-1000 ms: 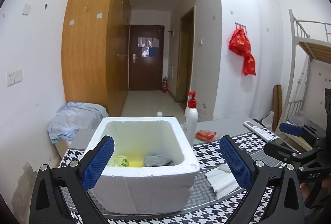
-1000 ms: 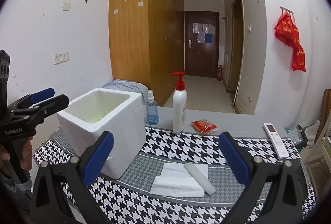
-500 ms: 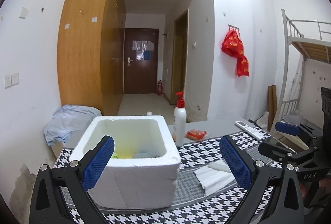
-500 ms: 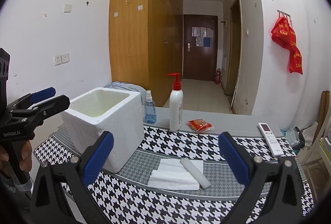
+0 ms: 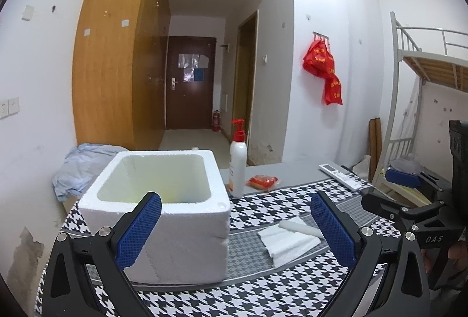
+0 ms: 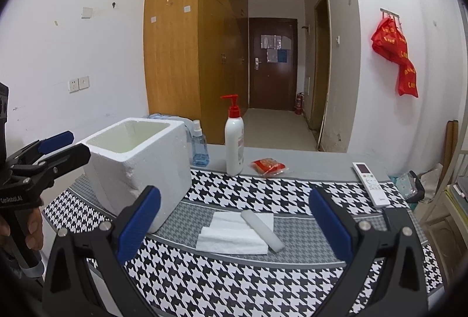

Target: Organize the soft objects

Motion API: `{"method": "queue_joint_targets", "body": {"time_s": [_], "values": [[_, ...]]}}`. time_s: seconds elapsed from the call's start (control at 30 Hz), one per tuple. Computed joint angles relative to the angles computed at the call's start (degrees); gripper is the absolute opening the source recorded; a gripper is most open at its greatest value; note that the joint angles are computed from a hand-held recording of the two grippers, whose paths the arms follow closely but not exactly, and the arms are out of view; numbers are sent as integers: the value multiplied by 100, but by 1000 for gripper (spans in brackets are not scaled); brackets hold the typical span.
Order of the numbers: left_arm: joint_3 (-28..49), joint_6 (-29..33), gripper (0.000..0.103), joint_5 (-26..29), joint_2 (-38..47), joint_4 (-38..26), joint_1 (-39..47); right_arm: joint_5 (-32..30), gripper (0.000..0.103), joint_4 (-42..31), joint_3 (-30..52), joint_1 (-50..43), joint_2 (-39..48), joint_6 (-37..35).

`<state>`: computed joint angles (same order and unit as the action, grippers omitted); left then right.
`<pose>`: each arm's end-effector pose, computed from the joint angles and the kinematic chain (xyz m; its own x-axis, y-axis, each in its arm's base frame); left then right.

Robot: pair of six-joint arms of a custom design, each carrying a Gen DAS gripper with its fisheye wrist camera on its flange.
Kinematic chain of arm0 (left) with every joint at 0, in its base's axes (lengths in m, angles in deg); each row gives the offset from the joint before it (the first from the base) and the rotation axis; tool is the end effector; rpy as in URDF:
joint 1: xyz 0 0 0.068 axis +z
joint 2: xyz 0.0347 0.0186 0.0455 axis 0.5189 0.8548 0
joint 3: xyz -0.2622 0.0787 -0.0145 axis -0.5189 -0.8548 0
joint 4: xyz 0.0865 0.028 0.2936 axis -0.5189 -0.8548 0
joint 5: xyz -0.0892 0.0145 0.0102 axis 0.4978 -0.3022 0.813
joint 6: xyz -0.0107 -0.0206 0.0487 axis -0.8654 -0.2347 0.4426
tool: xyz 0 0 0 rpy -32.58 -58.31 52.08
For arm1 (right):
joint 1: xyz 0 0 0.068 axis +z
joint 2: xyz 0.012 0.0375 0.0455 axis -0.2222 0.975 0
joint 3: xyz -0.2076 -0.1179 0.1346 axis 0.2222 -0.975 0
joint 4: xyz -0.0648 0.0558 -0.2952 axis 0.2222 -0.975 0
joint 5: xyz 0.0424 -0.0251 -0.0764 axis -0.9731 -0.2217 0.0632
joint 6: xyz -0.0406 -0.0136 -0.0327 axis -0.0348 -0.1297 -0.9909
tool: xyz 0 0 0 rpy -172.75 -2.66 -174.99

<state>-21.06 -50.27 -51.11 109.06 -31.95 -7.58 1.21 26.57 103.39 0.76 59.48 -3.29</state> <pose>0.3025 -0.2351 0.1009 -0.2928 0.0836 -0.9525 0.4481 0.8920 -0.0595 0.2816 0.0630 0.0880 -0.3895 -0.0128 -0.9210 -0.0771 0.9968 0.0188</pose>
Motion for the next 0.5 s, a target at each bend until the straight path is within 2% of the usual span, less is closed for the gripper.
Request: {"method": "queue_joint_targets", "body": {"time_s": [0.5], "values": [[4,67,102,24,359,310,-195,-144,102,411,-248,-195,323,119]]}}
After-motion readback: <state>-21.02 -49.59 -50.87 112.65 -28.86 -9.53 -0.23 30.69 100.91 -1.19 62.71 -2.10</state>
